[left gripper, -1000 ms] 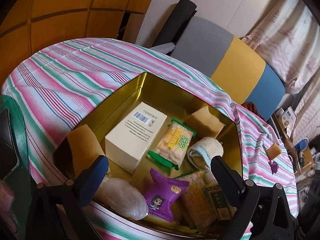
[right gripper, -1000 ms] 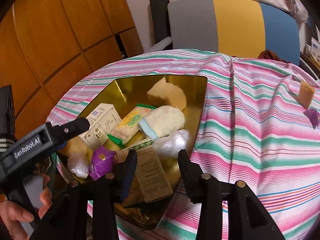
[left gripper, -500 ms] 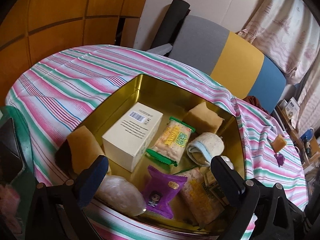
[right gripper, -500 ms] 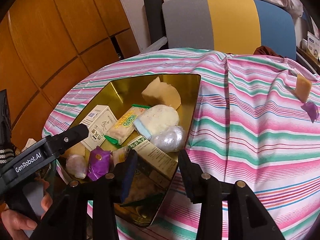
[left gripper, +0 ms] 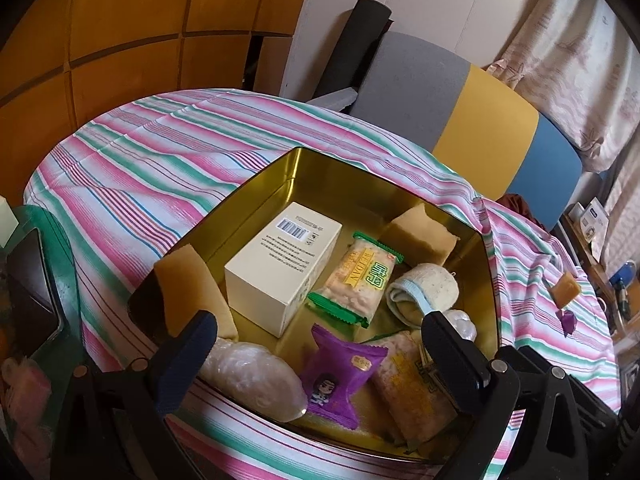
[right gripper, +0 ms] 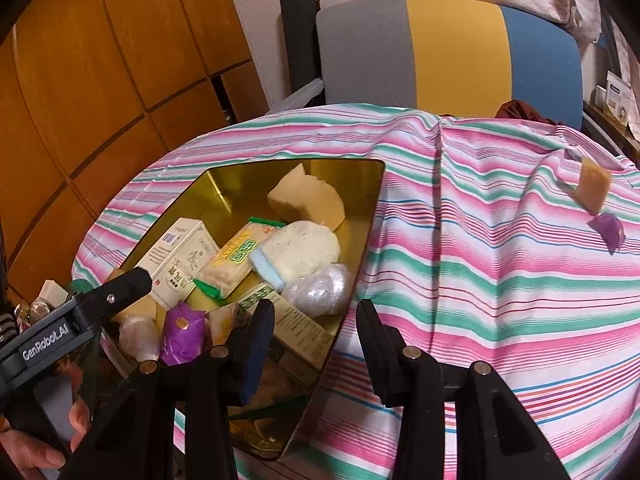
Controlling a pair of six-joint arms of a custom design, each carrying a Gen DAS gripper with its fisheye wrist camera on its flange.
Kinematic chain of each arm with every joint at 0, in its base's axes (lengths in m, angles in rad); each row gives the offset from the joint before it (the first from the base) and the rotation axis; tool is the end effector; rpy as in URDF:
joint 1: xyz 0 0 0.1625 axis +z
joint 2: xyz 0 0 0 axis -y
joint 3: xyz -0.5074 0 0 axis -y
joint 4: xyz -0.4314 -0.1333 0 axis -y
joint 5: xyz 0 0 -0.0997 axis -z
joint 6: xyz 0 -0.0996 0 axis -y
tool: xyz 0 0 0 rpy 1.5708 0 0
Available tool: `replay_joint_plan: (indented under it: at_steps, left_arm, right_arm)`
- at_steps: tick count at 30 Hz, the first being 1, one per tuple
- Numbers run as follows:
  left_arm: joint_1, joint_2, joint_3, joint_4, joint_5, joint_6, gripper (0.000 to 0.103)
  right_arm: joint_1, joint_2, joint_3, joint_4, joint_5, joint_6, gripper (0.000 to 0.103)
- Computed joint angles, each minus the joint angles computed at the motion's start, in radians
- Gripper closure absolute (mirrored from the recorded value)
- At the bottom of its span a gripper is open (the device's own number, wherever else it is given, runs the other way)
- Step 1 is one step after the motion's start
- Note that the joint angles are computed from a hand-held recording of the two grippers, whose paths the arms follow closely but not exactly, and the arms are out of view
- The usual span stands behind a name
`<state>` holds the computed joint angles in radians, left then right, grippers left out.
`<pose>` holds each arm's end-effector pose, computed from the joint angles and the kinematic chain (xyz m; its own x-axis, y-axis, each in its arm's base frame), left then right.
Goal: Organize objects
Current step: 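Open both tools to drop the green box and knit roll into the tray, then move both tools from the gold tray toward the sponge and purple packet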
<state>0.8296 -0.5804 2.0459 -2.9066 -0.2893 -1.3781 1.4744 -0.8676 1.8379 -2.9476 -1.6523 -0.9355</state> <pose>-0.2126 -0.5711 -0.0293 -0.6814 -0.6635 -0.3089 0.0038 0.4189 -0.9080 0.0570 -0.7115 0.1418 -0.6580 -0.6599 0.3626 -0.7435 0.6455 -0.1745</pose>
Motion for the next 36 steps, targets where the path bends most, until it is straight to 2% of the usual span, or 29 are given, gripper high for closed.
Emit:
replay_joint_plan:
  at_steps: [9, 22, 29, 36]
  left_arm:
    - [-0.010, 0.029, -0.053, 0.012, -0.016, 0.074, 0.000]
    - [-0.020, 0.119, -0.194, -0.074, -0.076, 0.352, 0.000]
    - [-0.028, 0.168, -0.271, -0.131, -0.133, 0.533, 0.000]
    - [-0.028, 0.220, -0.367, -0.114, -0.199, 0.665, 0.000]
  right_arm:
    - [-0.020, 0.000, -0.048, -0.001, -0.006, 0.061, 0.060]
    - [-0.067, -0.005, -0.123, 0.019, -0.023, 0.129, 0.060]
    - [-0.097, 0.007, -0.185, 0.041, -0.063, 0.177, 0.060]
    - [-0.133, 0.027, -0.268, 0.050, -0.109, 0.175, 0.059]
